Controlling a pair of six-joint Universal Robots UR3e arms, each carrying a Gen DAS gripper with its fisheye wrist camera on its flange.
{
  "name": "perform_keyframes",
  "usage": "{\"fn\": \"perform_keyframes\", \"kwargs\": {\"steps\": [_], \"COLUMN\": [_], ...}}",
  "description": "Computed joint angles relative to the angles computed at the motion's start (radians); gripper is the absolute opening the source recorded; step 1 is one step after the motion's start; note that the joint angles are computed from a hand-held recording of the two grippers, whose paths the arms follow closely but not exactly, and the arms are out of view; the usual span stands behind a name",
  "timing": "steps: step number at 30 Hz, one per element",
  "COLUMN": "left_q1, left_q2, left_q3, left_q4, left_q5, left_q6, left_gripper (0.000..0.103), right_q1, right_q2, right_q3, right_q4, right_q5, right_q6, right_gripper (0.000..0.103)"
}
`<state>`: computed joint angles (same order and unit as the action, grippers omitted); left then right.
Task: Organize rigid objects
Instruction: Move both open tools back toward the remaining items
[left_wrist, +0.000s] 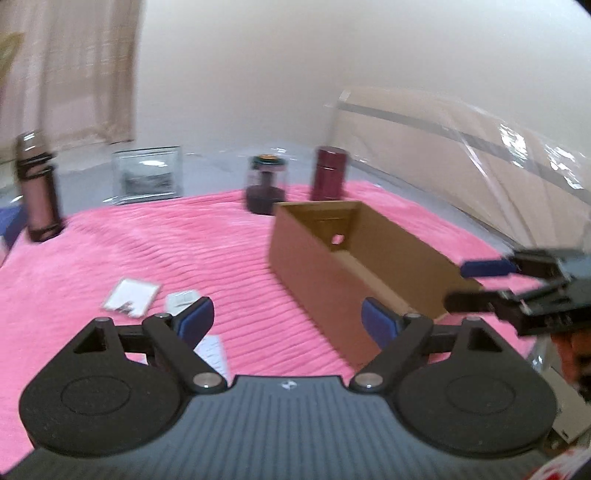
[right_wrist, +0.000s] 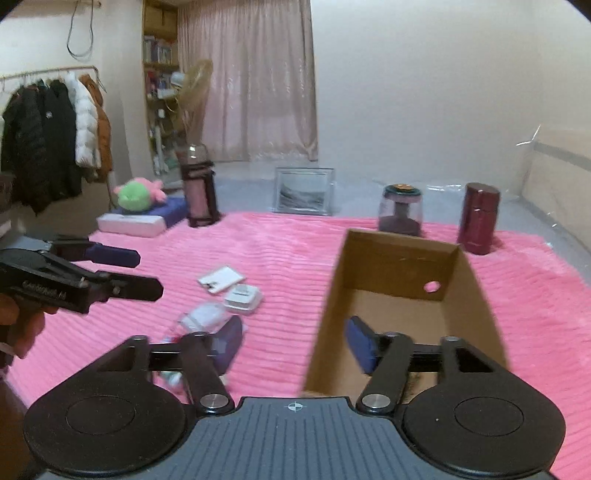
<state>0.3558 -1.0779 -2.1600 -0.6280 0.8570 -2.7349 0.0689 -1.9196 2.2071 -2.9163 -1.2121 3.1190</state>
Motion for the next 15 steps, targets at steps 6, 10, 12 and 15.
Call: {"fn": "perform_keyframes", "kwargs": {"steps": [6,10,12,15], "left_q1": [0.274,0.460,0.511,0.639], "left_q2": [0.271,0.417,0.461,0.583], "left_q3": [-0.142,-0.192,-0.223,-0.232], "left_q4": [-0.204,-0.440,-0.495,-0.745], "left_q5": [-0.076,-0.131,-0.126,-0.153], "left_q6": [0.198,0.343,0.380,0.533], "left_gripper": [0.085,0.085,0.085,0.085], "right_q1": [0.208,0.288,0.319,0.355], "right_q2": [0.161,0.254,0.295,0.365], "right_q3": [-0.016,-0.019,-0.018,-0.024], "right_q4": [-0.163,-0.229,-0.264,-0.315], "right_q5": [-0.156,-0.216,-0.245,-0.278], "right_q6": [0.084,0.139,0.168,0.202], "right_gripper": [0.068,0.068,0.068,0.068]}}
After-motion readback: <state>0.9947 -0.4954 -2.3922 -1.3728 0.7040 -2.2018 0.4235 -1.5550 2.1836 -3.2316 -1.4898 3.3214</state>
